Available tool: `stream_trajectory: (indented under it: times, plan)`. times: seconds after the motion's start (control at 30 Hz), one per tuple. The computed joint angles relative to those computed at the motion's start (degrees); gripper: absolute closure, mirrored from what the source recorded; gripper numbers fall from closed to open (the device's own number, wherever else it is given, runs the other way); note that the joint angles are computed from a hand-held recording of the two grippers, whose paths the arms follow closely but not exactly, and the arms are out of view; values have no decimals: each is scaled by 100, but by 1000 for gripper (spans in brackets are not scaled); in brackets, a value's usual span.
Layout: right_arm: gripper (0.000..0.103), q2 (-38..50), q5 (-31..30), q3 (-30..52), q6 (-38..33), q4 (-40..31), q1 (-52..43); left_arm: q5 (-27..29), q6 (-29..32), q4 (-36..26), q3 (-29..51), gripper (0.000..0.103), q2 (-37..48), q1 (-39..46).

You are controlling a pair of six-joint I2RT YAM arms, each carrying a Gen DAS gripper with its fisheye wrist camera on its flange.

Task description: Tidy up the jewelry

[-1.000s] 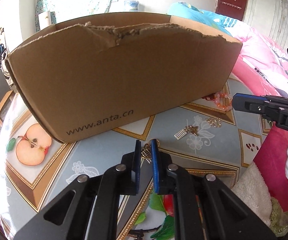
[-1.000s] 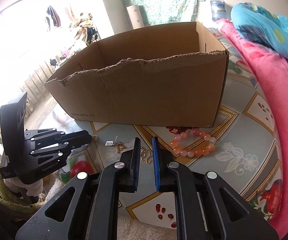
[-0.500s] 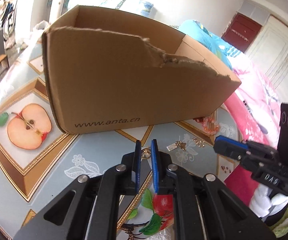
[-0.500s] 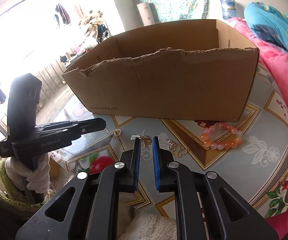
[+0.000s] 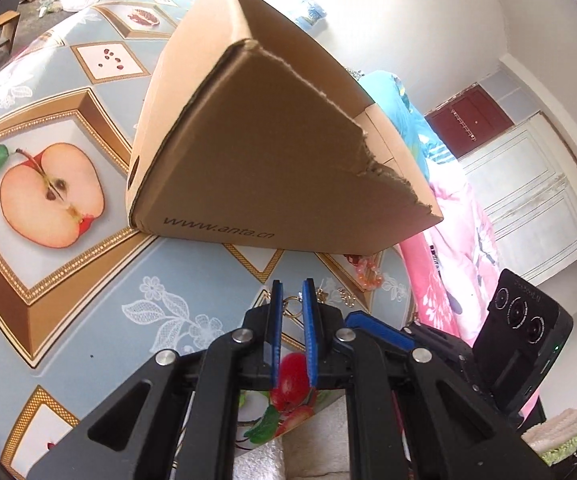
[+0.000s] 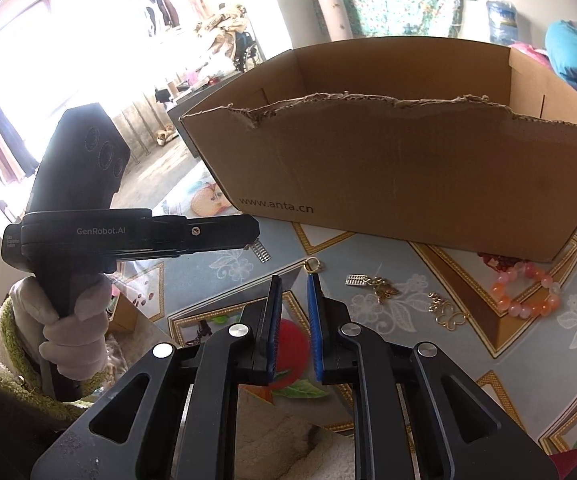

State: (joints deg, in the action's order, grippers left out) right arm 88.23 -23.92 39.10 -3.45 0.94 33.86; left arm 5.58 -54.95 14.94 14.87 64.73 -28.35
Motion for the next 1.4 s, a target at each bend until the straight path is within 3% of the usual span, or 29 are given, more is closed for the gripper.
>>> stream_trajectory:
  times: [0.23, 0.57, 0.6, 0.7, 0.97, 1.1, 1.4]
  plan:
    - [82, -234, 106, -256, -14, 133, 163, 279, -277, 312, -28, 94, -6, -224]
    - [79, -454, 915, -674, -464, 503, 494, 428, -483, 835, 184, 94, 580, -648]
    - [80, -429, 956, -685, -510, 544, 513, 462, -472, 847, 190, 94, 592, -637]
    - [97, -355, 950, -648, -651, 572, 469, 541, -449, 809, 212, 94, 597, -575]
    - [98, 32, 700, -345, -682, 496, 297, 733, -391, 909, 140, 94, 722, -239]
    - [98, 354, 710, -109, -639, 373, 238, 618, -234, 577, 127, 94, 550, -89]
    - [98, 695, 1218, 304, -435, -20, 242, -806, 621, -945, 590, 94, 402, -460]
